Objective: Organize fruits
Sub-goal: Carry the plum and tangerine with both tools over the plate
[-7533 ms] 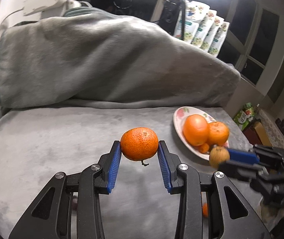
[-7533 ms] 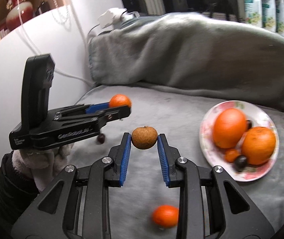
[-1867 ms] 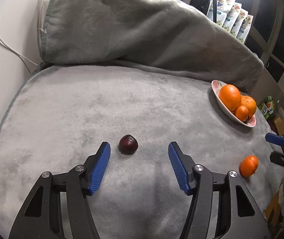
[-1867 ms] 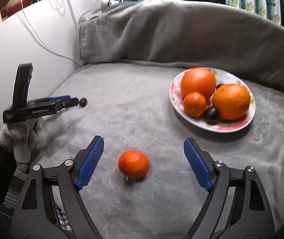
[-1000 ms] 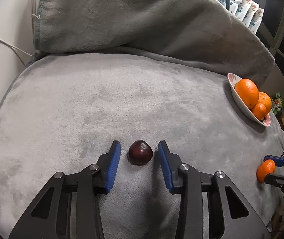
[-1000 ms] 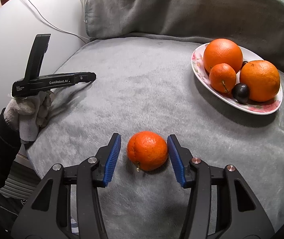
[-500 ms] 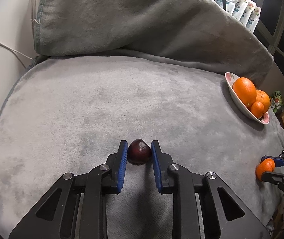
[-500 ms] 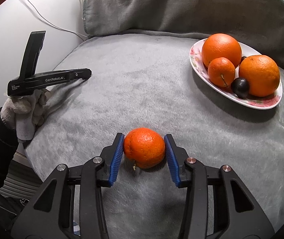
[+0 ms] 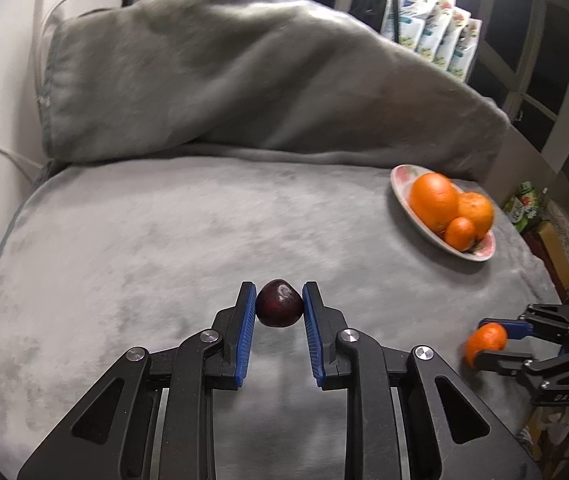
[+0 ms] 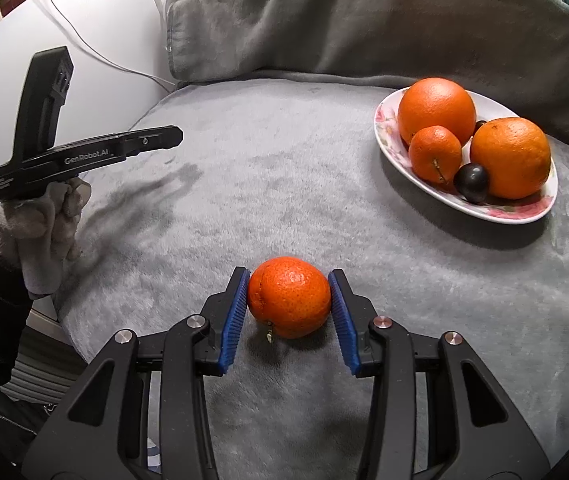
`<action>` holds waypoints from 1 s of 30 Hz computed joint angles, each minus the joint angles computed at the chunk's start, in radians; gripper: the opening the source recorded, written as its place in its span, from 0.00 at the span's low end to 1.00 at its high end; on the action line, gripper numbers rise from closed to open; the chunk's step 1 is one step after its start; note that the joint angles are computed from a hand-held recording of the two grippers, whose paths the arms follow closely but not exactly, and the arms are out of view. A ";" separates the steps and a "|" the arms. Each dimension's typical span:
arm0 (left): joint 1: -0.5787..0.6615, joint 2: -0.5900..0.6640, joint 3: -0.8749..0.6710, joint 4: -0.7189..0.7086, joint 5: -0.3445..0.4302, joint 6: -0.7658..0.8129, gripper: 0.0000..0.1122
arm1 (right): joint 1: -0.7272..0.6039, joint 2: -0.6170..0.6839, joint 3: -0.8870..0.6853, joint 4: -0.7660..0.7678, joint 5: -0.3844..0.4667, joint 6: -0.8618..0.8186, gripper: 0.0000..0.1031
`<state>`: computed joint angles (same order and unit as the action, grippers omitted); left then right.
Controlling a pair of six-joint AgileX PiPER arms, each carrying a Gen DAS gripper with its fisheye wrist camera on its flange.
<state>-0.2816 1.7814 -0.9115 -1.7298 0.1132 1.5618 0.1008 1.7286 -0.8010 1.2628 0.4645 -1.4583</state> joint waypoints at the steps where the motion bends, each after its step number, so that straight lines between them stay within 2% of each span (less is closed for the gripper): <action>1: -0.011 -0.007 -0.002 -0.001 -0.001 0.001 0.20 | -0.004 -0.003 0.001 0.002 0.003 -0.002 0.41; 9: -0.065 -0.013 -0.045 0.052 0.005 -0.058 0.20 | -0.032 -0.034 0.002 0.011 0.019 -0.012 0.41; 18: -0.116 0.020 -0.123 0.204 0.017 -0.221 0.20 | -0.092 -0.058 -0.023 0.024 0.041 -0.023 0.41; 30: -0.178 0.119 -0.304 0.589 0.048 -0.607 0.20 | -0.196 -0.037 -0.110 0.045 0.064 -0.045 0.41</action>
<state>-0.4598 1.8999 -1.2155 -1.1408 0.1610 0.9546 -0.0954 1.6912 -0.9114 1.3076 0.5281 -1.5034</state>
